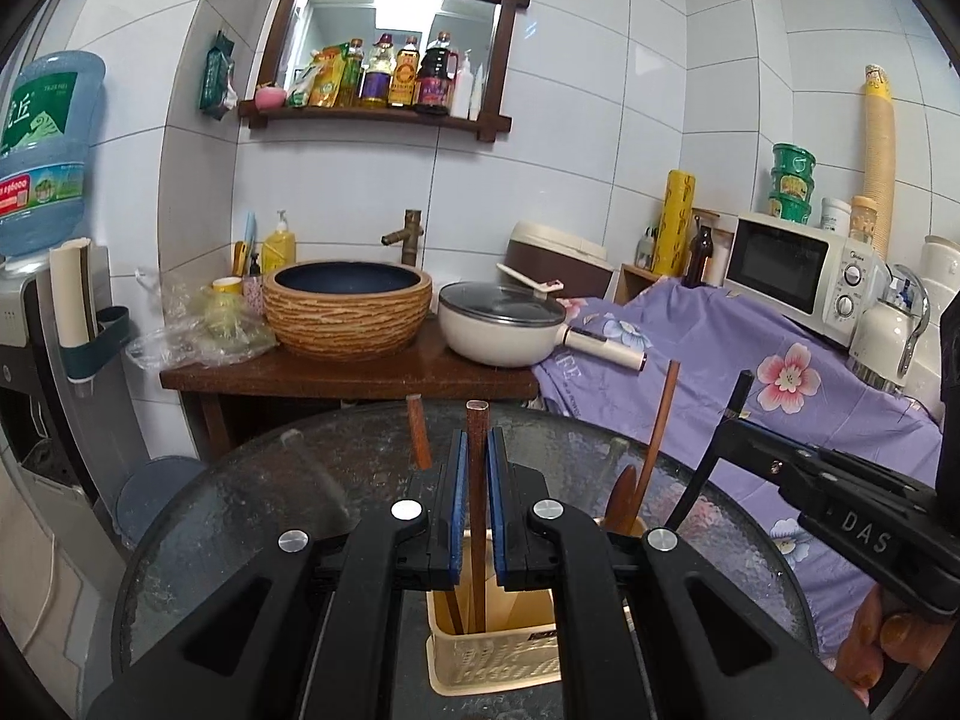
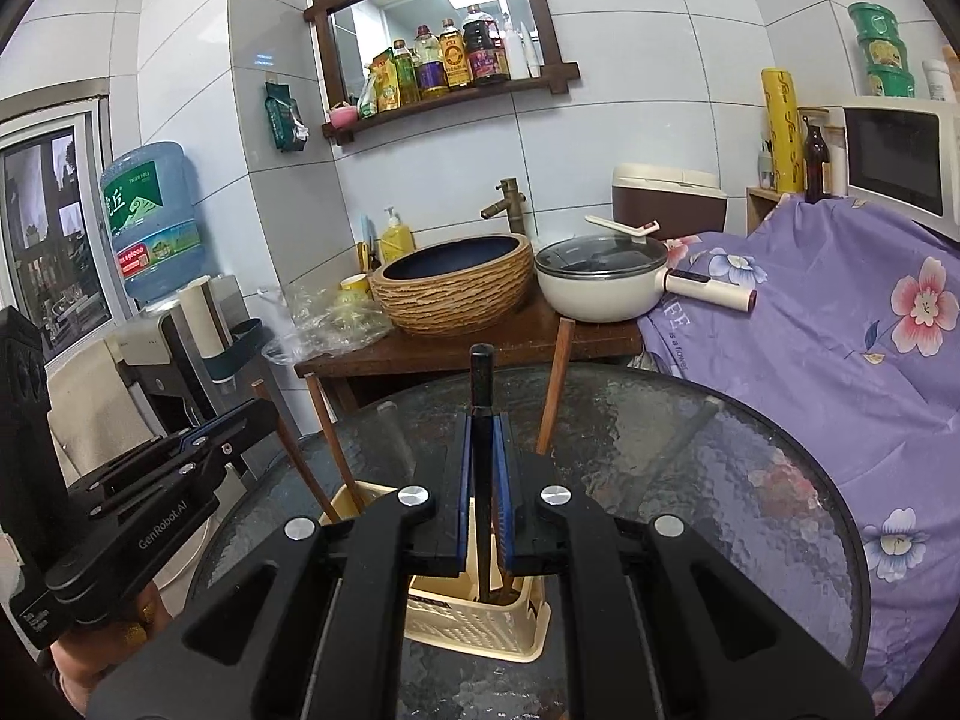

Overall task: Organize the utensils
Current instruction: 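Lower the brown chopstick into the holder with the left gripper while the right gripper inserts the black chopstick, then move the left gripper to another brown chopstick while the right gripper approaches a brown chopstick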

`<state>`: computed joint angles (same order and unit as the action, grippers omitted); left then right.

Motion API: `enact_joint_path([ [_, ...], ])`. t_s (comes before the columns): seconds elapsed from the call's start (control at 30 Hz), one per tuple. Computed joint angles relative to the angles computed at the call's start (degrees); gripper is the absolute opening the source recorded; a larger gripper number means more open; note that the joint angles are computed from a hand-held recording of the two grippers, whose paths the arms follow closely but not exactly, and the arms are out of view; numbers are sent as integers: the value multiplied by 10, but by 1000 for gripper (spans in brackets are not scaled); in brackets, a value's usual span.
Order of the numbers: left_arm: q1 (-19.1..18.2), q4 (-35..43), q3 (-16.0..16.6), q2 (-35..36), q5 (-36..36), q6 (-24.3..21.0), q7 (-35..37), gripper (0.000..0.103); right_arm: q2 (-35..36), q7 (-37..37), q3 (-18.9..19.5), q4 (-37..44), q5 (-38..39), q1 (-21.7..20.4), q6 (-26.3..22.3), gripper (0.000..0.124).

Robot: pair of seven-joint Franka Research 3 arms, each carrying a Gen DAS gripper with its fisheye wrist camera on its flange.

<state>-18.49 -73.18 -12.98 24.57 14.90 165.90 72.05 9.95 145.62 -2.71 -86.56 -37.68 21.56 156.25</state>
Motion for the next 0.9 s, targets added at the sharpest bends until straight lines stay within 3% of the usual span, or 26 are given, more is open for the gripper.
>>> enact_joint_path([
  [0.37, 9, -8, -15, 5, -18, -14, 31, 9, 1, -1, 1, -13, 0, -2, -3, 8],
  [0.43, 8, -21, -11, -3, -18, -2, 26, 27, -4, 17, -4, -17, -27, 4, -11, 11],
  [0.47, 9, -29, -11, -7, -19, 5, 25, 45, -9, 30, -7, -22, -50, 8, -13, 20],
  [0.5, 15, -50, -15, -19, -24, 23, 25, 58, -15, 44, -7, -31, -73, 9, -10, 39],
  [0.57, 20, -76, -16, -36, -25, 45, 25, 63, -36, 111, -9, -53, -151, 15, -9, 58],
  [0.6, 22, -96, -15, -49, -22, 58, 25, 69, -49, 148, -6, -67, -197, 15, -11, 60],
  [0.7, 36, -155, -23, -84, -25, 97, 30, 87, -80, 181, 18, -105, -250, 8, -35, 79],
  [0.8, 40, -205, -16, -114, -17, 109, 17, 94, -101, 158, 43, -143, -222, -9, -41, 82],
  [0.9, 56, -236, -30, -132, -30, 82, 39, 96, -114, 127, 64, -180, -177, -25, -47, 83],
])
